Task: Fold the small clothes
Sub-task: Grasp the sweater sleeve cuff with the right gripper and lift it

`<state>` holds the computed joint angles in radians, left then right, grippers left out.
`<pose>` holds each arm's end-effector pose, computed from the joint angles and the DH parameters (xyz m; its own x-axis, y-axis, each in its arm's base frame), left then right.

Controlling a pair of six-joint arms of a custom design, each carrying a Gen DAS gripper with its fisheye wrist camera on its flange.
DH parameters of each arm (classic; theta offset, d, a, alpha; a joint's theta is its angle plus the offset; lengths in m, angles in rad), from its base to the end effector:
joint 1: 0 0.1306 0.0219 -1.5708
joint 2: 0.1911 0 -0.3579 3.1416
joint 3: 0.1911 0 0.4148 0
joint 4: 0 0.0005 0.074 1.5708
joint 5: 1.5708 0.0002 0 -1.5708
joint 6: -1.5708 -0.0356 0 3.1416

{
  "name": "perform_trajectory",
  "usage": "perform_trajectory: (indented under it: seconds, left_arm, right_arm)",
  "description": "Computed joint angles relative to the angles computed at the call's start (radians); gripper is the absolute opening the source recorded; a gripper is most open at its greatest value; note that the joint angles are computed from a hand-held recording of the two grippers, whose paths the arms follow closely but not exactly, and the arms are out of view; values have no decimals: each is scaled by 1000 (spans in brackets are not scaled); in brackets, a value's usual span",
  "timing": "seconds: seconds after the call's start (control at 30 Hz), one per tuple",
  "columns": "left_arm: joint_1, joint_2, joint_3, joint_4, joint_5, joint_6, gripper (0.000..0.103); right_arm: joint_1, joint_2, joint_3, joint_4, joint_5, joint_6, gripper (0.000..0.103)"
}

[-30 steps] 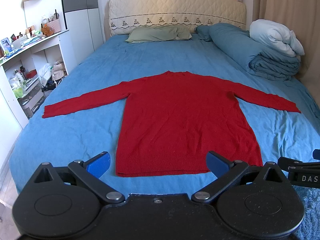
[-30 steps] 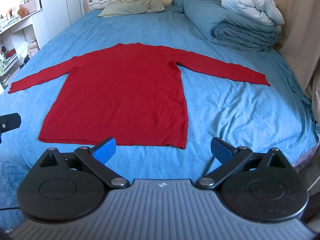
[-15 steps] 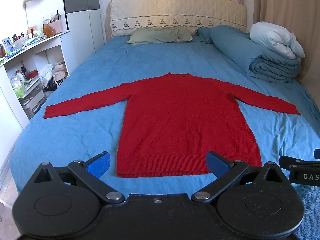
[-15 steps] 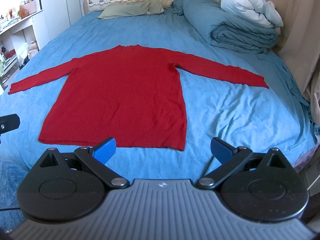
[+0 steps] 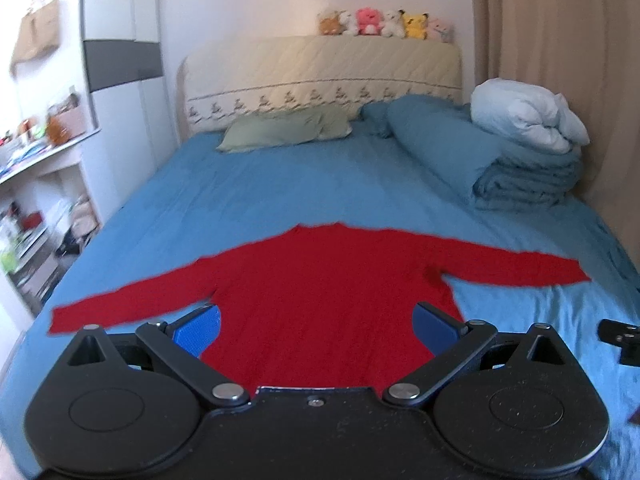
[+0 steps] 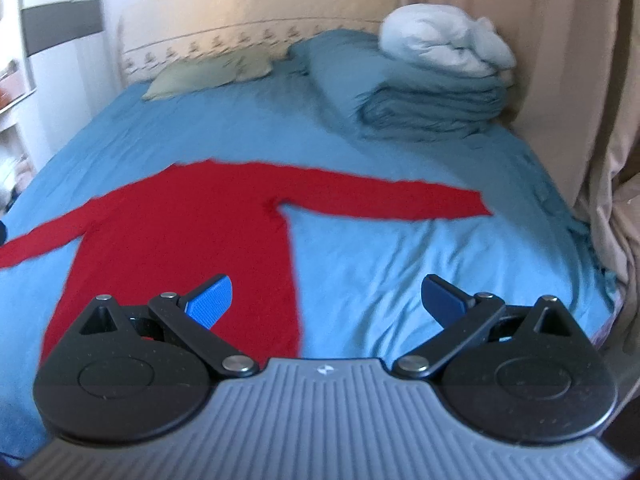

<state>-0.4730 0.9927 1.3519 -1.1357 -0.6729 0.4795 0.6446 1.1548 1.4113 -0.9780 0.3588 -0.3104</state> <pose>0.3194 -0.1391 0.5363 -0.5353 -0.1313 -0.8344 -0.3229 0.9446 0.0584 0.3466 0.2442 0.5137 -0.6102 -0.1009 -0.7858 -0.1738 0.9848 0.0085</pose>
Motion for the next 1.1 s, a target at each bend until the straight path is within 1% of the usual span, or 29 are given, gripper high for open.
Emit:
perform_trajectory:
  seconds: [0.03, 0.13, 0.2, 0.27, 0.37, 0.4, 0.5, 0.63, 0.73, 0.83, 0.9, 0.97, 1.03, 1.1]
  left_arm:
    - [28, 40, 20, 46, 37, -37, 103]
    - [95, 146, 72, 152, 146, -109, 103]
    - [134, 237, 124, 209, 216, -145, 103]
    - [165, 323, 175, 249, 275, -163, 103]
    - [209, 470, 275, 281, 361, -174, 103]
    - [215, 509, 306, 284, 376, -174, 103]
    - [244, 651, 412, 282, 437, -166, 103]
    - [271, 841, 571, 233, 476, -144, 103]
    - [280, 959, 675, 194, 472, -152, 103]
    - [283, 1060, 763, 174, 460, -165, 103]
    - [283, 1105, 805, 172, 442, -175, 103]
    - [283, 1138, 835, 172, 428, -182, 103]
    - [283, 1166, 868, 166, 422, -188, 103]
    - [282, 1199, 911, 146, 413, -200, 102]
  right_arm:
    - [-29, 19, 10, 23, 3, 14, 103]
    - [-117, 89, 42, 89, 5, 49, 103]
    - [-178, 153, 79, 121, -21, 55, 103]
    - [-229, 223, 115, 158, -32, 67, 103]
    - [-295, 338, 173, 218, -22, 110, 103]
    - [-316, 378, 194, 233, -28, 119, 103]
    - [-383, 494, 257, 273, -93, 109, 103]
    - [-447, 625, 319, 312, -153, 68, 103]
    - [-489, 714, 368, 324, -208, -2, 103]
    - [-513, 781, 403, 339, -236, -52, 103]
    - [-522, 822, 436, 332, -243, -72, 95]
    - [-528, 858, 461, 338, -237, -93, 94]
    - [-529, 875, 467, 367, -219, -109, 93]
    - [-525, 890, 477, 381, -189, -120, 82]
